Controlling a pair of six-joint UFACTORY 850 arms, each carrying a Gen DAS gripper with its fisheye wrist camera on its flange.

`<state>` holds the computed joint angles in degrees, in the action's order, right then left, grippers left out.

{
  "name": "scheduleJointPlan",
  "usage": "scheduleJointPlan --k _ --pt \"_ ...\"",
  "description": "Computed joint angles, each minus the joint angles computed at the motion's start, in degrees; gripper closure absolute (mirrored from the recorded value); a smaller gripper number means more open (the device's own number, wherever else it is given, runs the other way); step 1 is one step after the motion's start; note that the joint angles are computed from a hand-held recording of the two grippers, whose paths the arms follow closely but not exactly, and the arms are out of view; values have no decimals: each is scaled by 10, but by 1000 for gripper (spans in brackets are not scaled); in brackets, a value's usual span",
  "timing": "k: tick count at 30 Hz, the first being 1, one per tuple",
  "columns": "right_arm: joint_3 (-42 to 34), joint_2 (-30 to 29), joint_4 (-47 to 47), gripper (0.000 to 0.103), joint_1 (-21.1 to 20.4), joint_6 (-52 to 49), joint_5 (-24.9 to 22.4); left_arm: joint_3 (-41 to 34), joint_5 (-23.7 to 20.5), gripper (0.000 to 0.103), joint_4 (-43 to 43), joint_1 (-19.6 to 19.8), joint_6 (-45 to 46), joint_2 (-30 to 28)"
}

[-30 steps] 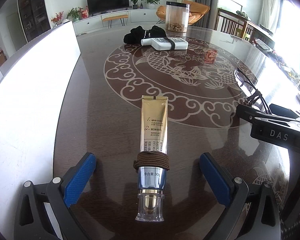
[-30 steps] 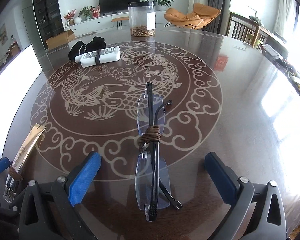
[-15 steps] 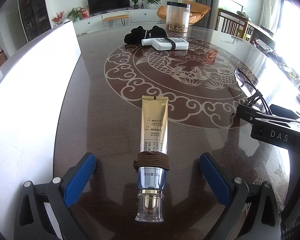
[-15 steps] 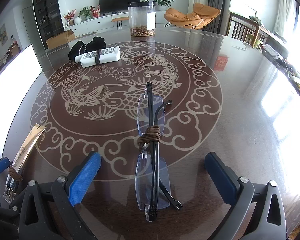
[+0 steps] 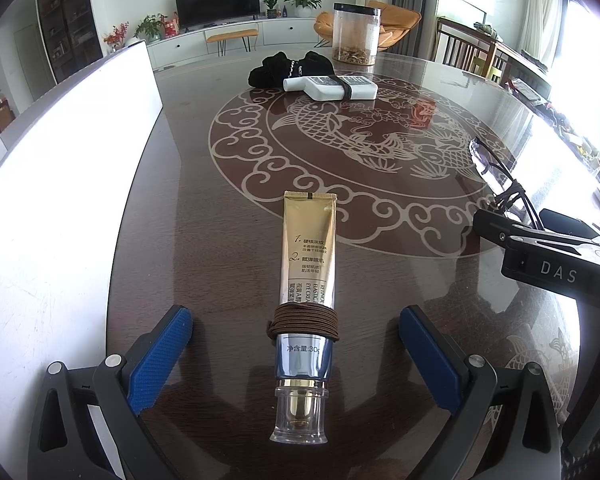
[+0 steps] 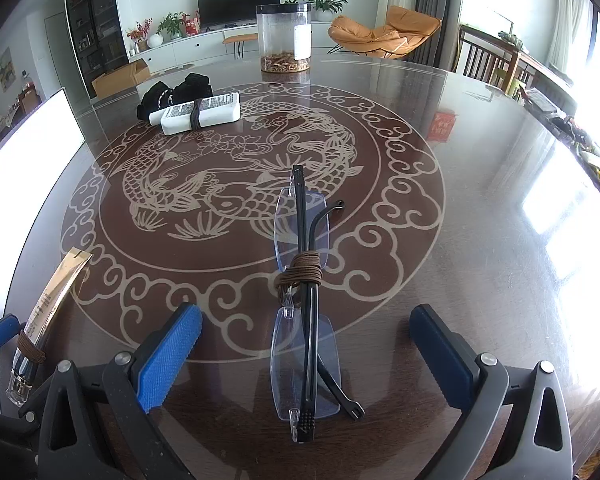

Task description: Organize objects

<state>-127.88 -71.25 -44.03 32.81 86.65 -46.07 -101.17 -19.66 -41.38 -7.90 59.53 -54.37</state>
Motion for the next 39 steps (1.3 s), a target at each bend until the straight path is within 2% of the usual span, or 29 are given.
scheduleJointPlan --k 26,28,30,32,33,34,35,36,37,39 --pt "-1 -1 0 0 0 0 0 2 2 0 -5 0 5 0" --pt "-1 -1 0 0 0 0 0 -6 -8 0 28 0 -25 -4" --pt "-1 -1 0 0 0 0 0 -30 -51 0 120 -2 -106 -11" --pt "-1 -1 0 0 0 0 0 -26 -68 0 138 -2 -104 -6" --pt "-1 -1 0 0 0 0 0 -10 -60 12 113 -1 -70 3" --pt "-1 -1 0 0 0 0 0 4 -53 33 88 -1 -39 12" --pt "-2 -1 0 0 0 0 0 19 -47 49 65 -1 -11 23" --pt "-2 -1 0 0 0 0 0 22 -47 76 61 -1 -6 26" --pt "-2 -1 0 0 0 0 0 17 -62 81 57 1 -11 24" --pt "-2 -1 0 0 0 0 -1 9 -74 82 23 7 0 18"
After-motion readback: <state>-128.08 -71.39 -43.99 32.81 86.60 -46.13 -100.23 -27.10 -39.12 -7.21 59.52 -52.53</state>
